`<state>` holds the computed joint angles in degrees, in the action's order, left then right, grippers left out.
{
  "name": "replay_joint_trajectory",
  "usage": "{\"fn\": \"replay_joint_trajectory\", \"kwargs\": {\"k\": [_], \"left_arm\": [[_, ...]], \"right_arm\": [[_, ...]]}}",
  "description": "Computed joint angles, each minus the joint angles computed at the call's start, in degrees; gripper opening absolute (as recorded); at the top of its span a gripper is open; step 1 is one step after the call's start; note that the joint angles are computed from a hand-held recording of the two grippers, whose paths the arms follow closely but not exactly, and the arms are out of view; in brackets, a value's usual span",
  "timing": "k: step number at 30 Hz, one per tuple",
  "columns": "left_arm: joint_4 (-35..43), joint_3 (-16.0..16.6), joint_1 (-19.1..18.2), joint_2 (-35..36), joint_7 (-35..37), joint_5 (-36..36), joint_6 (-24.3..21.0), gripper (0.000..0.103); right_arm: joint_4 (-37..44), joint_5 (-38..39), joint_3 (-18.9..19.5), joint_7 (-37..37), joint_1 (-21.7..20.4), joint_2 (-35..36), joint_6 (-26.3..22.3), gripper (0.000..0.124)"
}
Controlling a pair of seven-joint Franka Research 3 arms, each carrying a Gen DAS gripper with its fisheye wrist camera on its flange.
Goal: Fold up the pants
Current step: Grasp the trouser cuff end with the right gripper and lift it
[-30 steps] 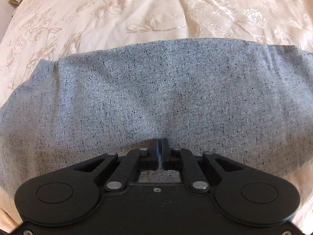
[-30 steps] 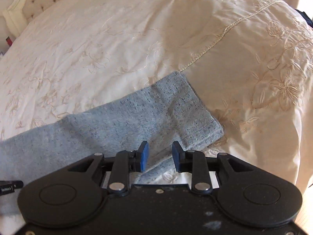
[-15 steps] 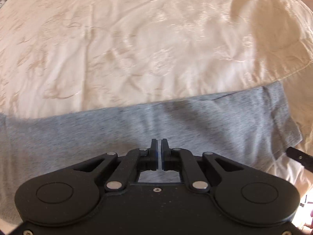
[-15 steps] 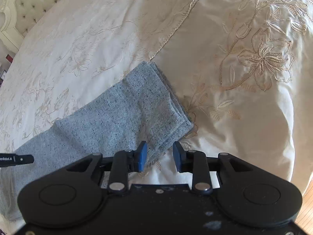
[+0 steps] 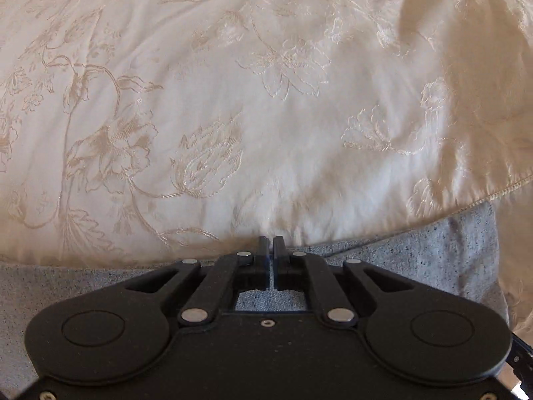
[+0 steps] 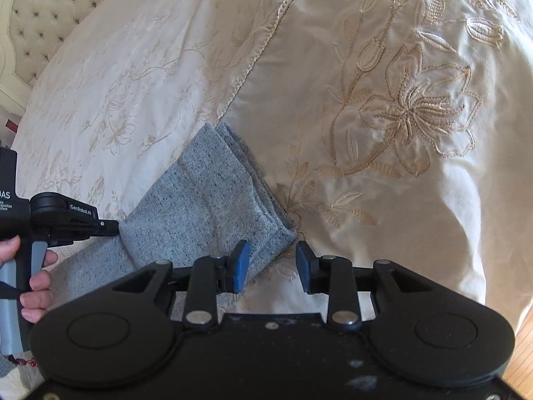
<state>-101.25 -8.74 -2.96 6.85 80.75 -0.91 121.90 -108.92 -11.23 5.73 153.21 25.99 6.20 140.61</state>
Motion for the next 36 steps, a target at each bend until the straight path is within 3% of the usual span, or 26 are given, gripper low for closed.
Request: {"fn": "replay_joint_trajectory", "kwargs": {"k": [7, 14, 15, 17, 18, 22, 26, 30, 33, 36], "left_arm": [[-6.04, 1.58, 1.38, -7.46, -0.50, 1.11, -2.44, 0.012], [-11.96, 3.24, 2.38, -12.39, -1.02, 0.80, -6.34, 0.012], [-12.90, 3.41, 2.50, -13.25, -1.00, 0.67, -6.66, 0.012], [-13.69, 3.50, 2.46, -13.97, -0.84, 0.56, -6.73, 0.012], [-13.73, 3.45, 2.34, -14.03, -0.62, 0.52, -6.68, 0.012], [-12.12, 2.90, 1.61, -11.55, 0.06, 0.24, -4.75, 0.012], [-8.58, 1.69, 1.09, -6.22, -6.23, 6.43, -0.71, 0.011], [-2.15, 1.07, 0.41, -0.71, -7.85, 9.28, -3.30, 0.004], [-2.53, 1.02, 1.22, -2.68, -3.70, 5.64, -1.60, 0.013], [-5.58, 1.97, 2.27, -7.39, -2.48, 1.40, -2.01, 0.013]], "right_arm": [[0.94, 6.46, -0.43, -6.03, -1.86, 2.48, 1.83, 0.038], [-0.64, 19.39, 0.41, -21.46, -4.47, 4.23, 9.14, 0.040], [-0.66, 22.05, 0.81, -24.17, -4.84, 4.76, 10.37, 0.039], [0.02, 25.31, 0.97, -27.04, -5.03, 5.47, 9.91, 0.017], [0.59, 25.92, 0.78, -27.15, -4.81, 5.75, 9.23, 0.013], [1.98, 19.70, -1.18, -22.11, -2.11, 5.40, 7.93, 0.012], [3.27, 14.83, -1.58, -19.42, -0.87, 4.63, 6.72, 0.012], [4.30, 13.41, -1.31, -18.23, -0.62, 4.25, 6.26, 0.012], [5.30, 11.16, -1.40, -16.57, -0.04, 4.14, 5.58, 0.012], [5.95, 9.01, -1.48, -14.40, 0.45, 3.86, 5.00, 0.012]]}}
